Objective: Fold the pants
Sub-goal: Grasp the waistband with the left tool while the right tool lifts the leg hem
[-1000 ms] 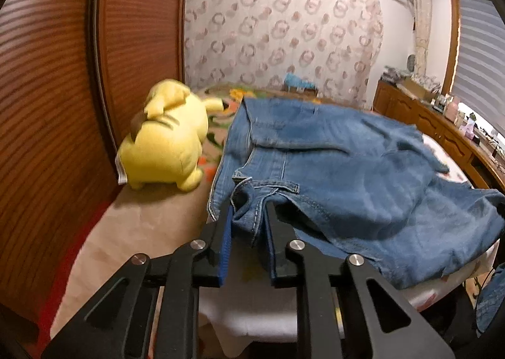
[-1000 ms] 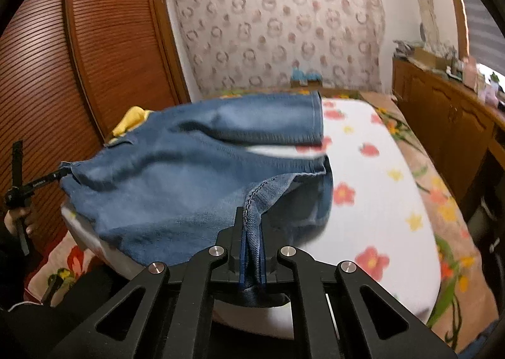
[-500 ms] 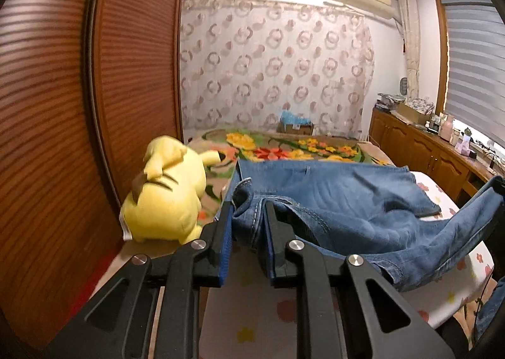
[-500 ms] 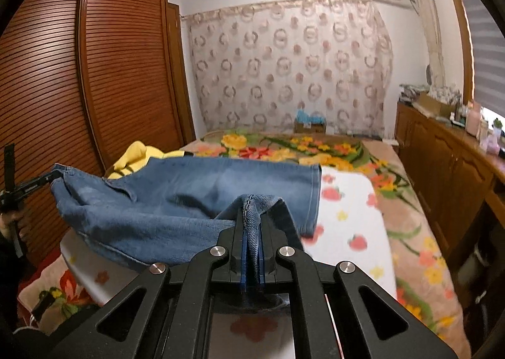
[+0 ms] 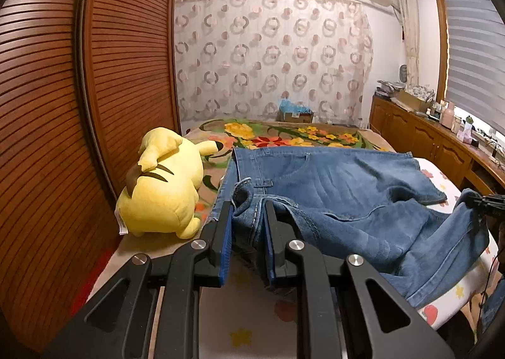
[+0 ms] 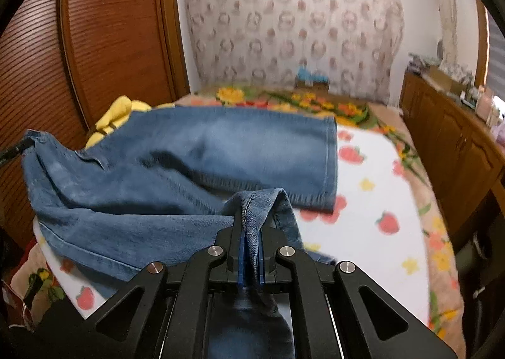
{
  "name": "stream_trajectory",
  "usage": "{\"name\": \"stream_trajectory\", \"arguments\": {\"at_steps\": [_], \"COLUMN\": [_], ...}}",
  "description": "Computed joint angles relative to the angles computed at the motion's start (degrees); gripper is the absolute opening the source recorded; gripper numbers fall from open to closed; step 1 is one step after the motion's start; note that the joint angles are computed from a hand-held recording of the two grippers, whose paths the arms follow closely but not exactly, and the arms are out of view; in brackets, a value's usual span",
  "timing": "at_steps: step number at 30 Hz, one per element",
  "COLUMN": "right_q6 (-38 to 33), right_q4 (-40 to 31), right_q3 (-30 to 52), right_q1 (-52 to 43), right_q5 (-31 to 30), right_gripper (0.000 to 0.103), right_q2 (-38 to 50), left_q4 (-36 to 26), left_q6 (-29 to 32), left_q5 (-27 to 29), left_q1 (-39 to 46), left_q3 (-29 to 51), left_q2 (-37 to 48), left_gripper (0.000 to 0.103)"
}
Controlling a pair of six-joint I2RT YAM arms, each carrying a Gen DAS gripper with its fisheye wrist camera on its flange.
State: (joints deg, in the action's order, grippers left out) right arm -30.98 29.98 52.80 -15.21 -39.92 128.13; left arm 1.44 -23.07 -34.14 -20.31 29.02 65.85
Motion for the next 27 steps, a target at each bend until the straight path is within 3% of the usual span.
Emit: {"name": "stream_trajectory", "arguments": {"at_steps": [3, 7, 9, 12, 24, 26, 27], "right_q6": [0.39, 0.54, 0.48, -2.26, -7.43, -9.53, -10.45], "right_q4": [-1.87, -1.67, -1.06, -2.28, -9.88, -10.93, -11.62], "right_q3": [2.71, 2.15, 1.59, -0.16, 1.04, -0.19, -0.02], "right_q1": [1.57, 0.49, -0.92, -4.49, -5.75, -6.12, -6.01], "right_q5": [2.65, 0.83, 0.49, -2.31, -1.88, -2.68, -2.69], "right_gripper": [0.026, 0.041, 0.043, 0.044, 0.043, 0.035, 0.019], "right_q2": [2.01, 1.15, 1.14, 0.82, 0.49, -0.55, -0.43], "left_q4": [-0.5, -0.36, -0.36, -0.13, -0.3, -0.31, -0.38], "left_q6": [-0.61, -0.63, -0.58, -0.68, -0.76, -1.08, -1.44], "left_q5": [-0.67, -0.73, -0.69, -0.98, -1.01, -1.07, -1.41], "left_q1": [-0.83, -0.9, -0.92, -1.22, -1.24, -1.37, -1.66], "left_q3": [-0.17, -0.22, -0.31, -0.61, -0.68, -0.59, -0.6], "left_q2": [-0.05, -0.02, -0.08, -0.05, -0.18, 0.04, 0.25], "left_gripper": [0.019, 0.019, 0.019, 0.019, 0.019, 0.019, 0.019]}}
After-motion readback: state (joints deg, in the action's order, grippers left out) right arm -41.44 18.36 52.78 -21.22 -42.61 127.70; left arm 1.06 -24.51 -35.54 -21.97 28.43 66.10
